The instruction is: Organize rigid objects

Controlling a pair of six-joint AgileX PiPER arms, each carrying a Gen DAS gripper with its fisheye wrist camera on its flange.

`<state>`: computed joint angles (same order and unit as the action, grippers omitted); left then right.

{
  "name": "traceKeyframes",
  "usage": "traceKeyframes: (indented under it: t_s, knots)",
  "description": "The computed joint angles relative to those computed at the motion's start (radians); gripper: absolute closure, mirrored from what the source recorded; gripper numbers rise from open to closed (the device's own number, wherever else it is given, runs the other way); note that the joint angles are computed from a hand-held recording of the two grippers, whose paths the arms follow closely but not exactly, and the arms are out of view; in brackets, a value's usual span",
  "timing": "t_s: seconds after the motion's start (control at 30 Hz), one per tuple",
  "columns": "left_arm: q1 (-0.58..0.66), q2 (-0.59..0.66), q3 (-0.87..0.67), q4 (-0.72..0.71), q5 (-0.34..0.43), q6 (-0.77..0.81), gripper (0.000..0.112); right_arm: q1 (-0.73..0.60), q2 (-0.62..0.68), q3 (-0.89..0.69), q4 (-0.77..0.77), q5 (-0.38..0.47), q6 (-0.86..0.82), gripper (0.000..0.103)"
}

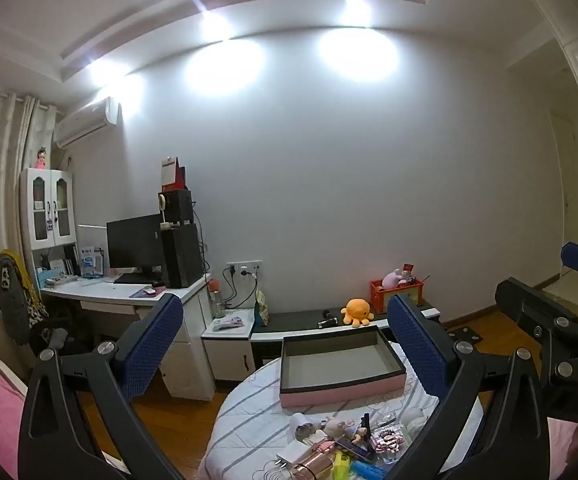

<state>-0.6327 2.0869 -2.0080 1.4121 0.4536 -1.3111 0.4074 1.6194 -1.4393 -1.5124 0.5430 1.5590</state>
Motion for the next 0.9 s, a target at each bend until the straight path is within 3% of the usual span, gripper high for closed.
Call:
traceKeyframes:
  t_s: [0.17,0.37,0.9]
  knots:
    - [0.000,-0.004,0.011,0.030,-0.005,-0.040,0.009,-0.003,0.004,-0.011,0.028,0.001,-0.025,0.000]
    - [0.005,0.002,-0.020,-0.076,-0.008,0.065,0.009,0.004,-0.004,0.011,-0.019,0.006,0.013,0.000]
    - [0.006,-0.011,0.029,0.020,-0.010,-0.031,0.009,0.005,0.009,-0.012,0.007,0.008,-0.026,0.000]
